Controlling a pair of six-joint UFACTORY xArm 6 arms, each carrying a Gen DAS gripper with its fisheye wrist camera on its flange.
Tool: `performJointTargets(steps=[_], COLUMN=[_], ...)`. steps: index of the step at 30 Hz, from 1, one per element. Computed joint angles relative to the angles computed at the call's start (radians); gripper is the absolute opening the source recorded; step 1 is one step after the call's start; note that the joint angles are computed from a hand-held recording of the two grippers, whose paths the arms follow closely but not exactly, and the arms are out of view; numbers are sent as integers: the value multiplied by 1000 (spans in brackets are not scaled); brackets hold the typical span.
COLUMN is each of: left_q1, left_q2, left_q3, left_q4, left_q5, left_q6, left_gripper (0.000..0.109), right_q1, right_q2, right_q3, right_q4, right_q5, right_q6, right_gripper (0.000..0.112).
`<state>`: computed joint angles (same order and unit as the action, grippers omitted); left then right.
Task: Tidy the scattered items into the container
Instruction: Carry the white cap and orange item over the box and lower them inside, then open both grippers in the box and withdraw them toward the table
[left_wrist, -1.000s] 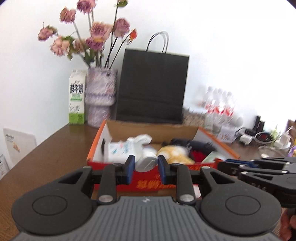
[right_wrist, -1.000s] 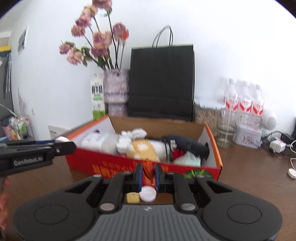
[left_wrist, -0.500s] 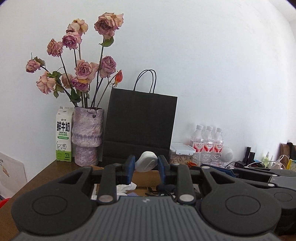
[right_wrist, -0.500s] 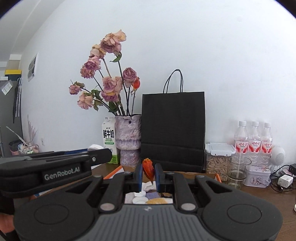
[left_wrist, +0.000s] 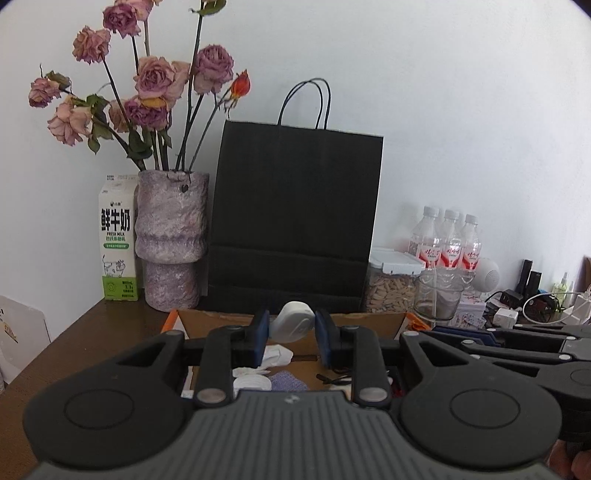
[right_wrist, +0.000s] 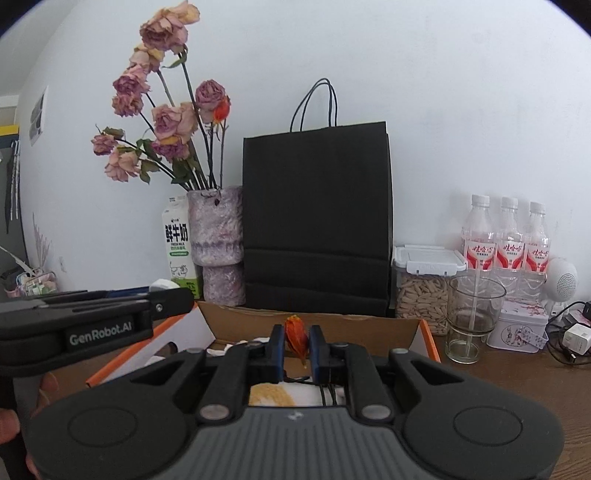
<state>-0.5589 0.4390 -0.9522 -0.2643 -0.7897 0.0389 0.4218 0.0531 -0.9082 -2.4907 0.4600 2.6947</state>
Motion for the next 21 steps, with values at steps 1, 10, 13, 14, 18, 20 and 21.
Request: performJointTargets(steps=[1,10,13,14,18,20,21], left_q1=[1,8,5,1,-17,-22,-30], left_q2=[17,107,120,124,131,130,132], left_q3=[-18,-107,-118,-121,-118,-106,-107], left_q4=[-4,-39,-67,-86,-155,-166,-193], left_q5=[19,102,108,104,53,5,-20], left_q6=[6,74,92,99,126,118,135], left_gripper=[28,28,28,30,70,92,103], right_q1=[-9,-52,-50,-48,-39,-29,-25], right_q2=[17,143,160,162,150,133,126], right_q3=[-12,-105,-113,-113,-89,-62,-52], right_q4=[4,21,36,38,63,71,79], right_q5=[-8,-84,-89,-89,-53,-8,9], right_q6=[-10,-50,-66,-64,-68,-59,-65], right_gripper=[12,12,13,13,67,96,96])
